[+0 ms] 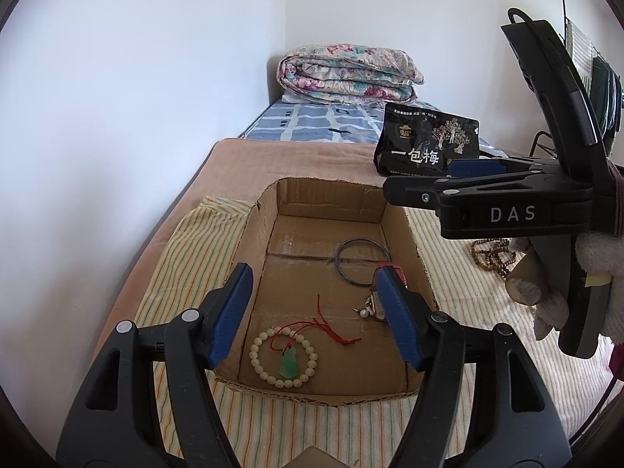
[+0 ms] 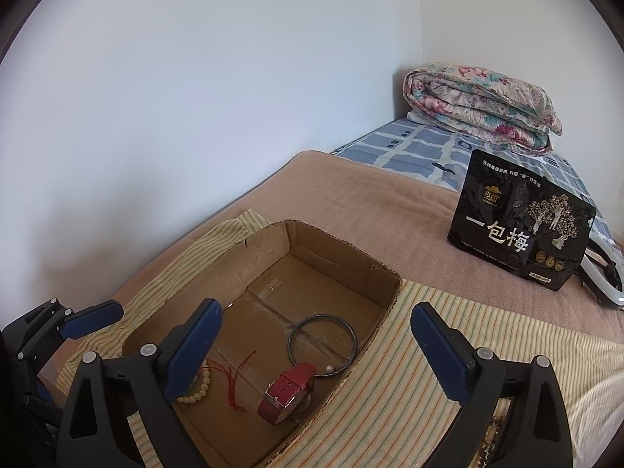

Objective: Organize jewelry
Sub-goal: 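Open the left gripper to drop the bead in the box, then move both grippers back over the mala and pearl strand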

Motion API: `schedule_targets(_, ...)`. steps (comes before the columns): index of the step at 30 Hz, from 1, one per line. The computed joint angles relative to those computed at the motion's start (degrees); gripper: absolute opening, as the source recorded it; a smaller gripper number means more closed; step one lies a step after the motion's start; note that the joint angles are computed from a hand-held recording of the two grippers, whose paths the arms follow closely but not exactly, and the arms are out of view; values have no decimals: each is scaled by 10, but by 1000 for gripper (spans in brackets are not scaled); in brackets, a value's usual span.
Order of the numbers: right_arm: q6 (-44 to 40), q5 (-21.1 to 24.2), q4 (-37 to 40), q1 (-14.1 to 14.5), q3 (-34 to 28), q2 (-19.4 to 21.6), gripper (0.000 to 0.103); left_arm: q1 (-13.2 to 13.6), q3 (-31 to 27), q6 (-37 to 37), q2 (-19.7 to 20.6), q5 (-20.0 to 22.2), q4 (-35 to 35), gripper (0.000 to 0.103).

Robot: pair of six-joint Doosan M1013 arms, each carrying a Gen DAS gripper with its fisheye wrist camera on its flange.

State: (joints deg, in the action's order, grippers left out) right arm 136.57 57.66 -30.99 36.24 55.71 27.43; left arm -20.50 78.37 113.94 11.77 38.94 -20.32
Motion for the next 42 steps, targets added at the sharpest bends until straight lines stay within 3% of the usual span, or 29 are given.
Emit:
schedule_targets(19,37,0,-27,6,34,-39,99,-13,10,20,-26,-11,-9,68)
schedule_targets(35,123,3,-76,7,120,-107,99,-37,15,36,-37,-9,-16,68)
schedule_targets(42,139,43,-104,11,169,-139,98,-52,13,35,-35,-1,-15,68)
